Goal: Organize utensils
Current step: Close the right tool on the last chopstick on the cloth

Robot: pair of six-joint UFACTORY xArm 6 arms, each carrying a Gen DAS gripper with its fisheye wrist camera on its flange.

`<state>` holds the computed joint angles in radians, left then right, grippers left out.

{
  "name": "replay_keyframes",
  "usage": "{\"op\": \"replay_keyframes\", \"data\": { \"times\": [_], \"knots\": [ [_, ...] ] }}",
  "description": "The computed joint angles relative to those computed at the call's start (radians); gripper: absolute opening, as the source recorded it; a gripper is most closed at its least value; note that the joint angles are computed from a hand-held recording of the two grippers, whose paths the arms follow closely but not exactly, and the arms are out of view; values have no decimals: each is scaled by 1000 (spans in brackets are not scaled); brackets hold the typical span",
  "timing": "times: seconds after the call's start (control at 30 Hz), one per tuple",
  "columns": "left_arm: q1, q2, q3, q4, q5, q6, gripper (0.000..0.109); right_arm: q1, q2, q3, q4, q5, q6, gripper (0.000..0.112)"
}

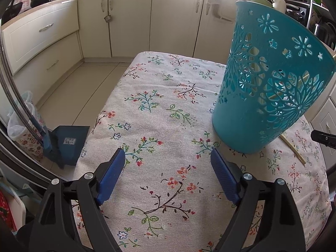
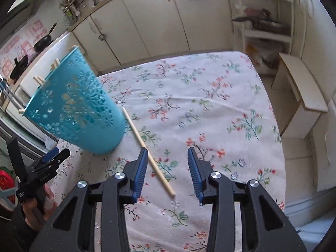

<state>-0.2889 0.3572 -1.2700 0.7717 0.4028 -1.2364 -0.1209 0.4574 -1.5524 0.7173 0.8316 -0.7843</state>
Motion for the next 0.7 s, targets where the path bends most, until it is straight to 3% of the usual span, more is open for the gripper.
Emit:
{"op": "replay_keyframes", "data": {
  "times": [0.13,0.3,0.33,0.4,0.43,0.53,0.7],
  "knots": [
    [-3,7,-8,-14,9,18,80,-2,-13,25,-27,22,-44,39],
    [-4,9,-11,-15,14,22,80,47,-62,140,-129,-71,-95,36],
    [-4,9,-11,-17,15,22,80,53,-76,171,-115,-112,-120,32],
    [-3,11,-12,-19,16,23,80,55,-90,193,-134,-141,-102,10],
    [-2,11,-12,-20,16,25,80,52,-92,193,-141,-133,-95,7],
    [-2,12,-13,-16,19,21,80,50,-143,247,-134,-163,-121,6],
    [-2,14,-16,-15,23,18,80,16,-274,281,-13,-132,-211,6]
  ]
}}
